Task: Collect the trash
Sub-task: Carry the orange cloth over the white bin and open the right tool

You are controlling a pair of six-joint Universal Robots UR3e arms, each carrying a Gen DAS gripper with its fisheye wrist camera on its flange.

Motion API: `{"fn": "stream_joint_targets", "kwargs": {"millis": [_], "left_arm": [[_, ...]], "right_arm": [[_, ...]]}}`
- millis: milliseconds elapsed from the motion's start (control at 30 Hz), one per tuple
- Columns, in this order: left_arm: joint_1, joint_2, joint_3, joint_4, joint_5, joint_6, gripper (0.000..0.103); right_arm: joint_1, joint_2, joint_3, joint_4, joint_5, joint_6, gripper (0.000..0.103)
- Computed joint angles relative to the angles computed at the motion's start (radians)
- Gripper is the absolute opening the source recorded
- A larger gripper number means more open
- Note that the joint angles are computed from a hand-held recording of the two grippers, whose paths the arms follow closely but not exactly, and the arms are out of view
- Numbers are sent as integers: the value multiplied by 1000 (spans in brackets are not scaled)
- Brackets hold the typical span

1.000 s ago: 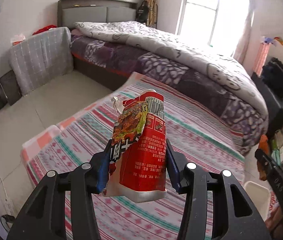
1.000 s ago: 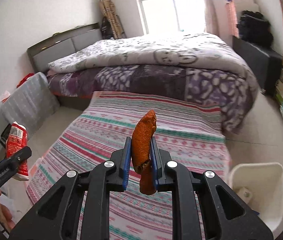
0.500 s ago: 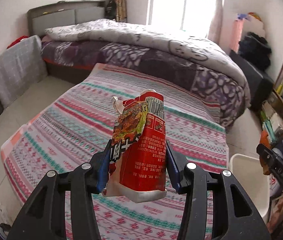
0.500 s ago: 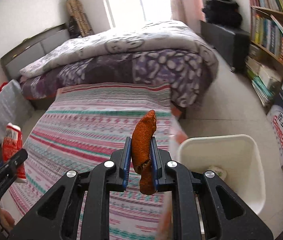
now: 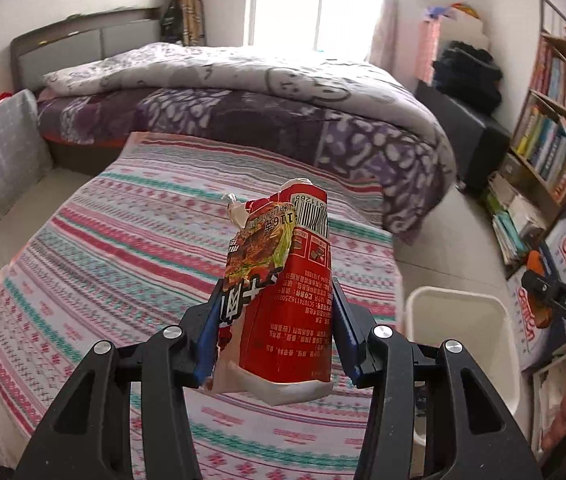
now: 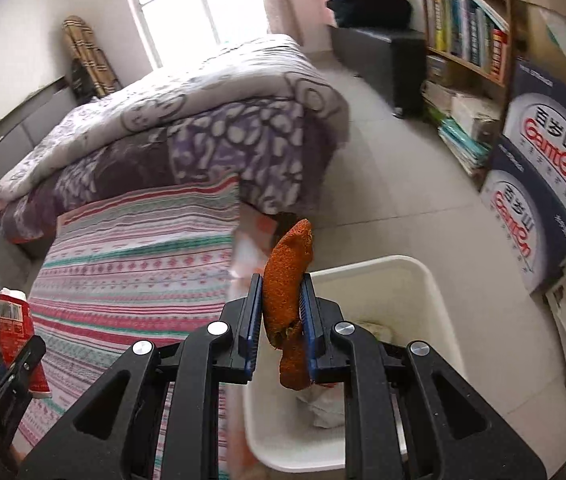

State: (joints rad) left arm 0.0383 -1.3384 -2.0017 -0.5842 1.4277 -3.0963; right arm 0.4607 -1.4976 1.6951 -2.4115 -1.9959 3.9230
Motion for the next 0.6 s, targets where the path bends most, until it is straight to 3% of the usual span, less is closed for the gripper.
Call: {"fn": "stream_joint_targets", "kwargs": {"millis": [167, 200, 300, 600], "left_arm": [[-123, -58, 22, 39, 39, -18, 48], [-141, -67, 27, 45, 45, -21, 48], [-212, -109, 49, 65, 64, -32, 48], [-388, -255, 162, 57, 68, -83, 49]], "right_arm": [[-56, -100, 87, 29, 2, 15, 21], [-66, -120, 101, 37, 2, 17, 24], [-104, -193, 159, 47, -4, 32, 47], [-186, -381, 284, 101, -68, 72, 82]]}}
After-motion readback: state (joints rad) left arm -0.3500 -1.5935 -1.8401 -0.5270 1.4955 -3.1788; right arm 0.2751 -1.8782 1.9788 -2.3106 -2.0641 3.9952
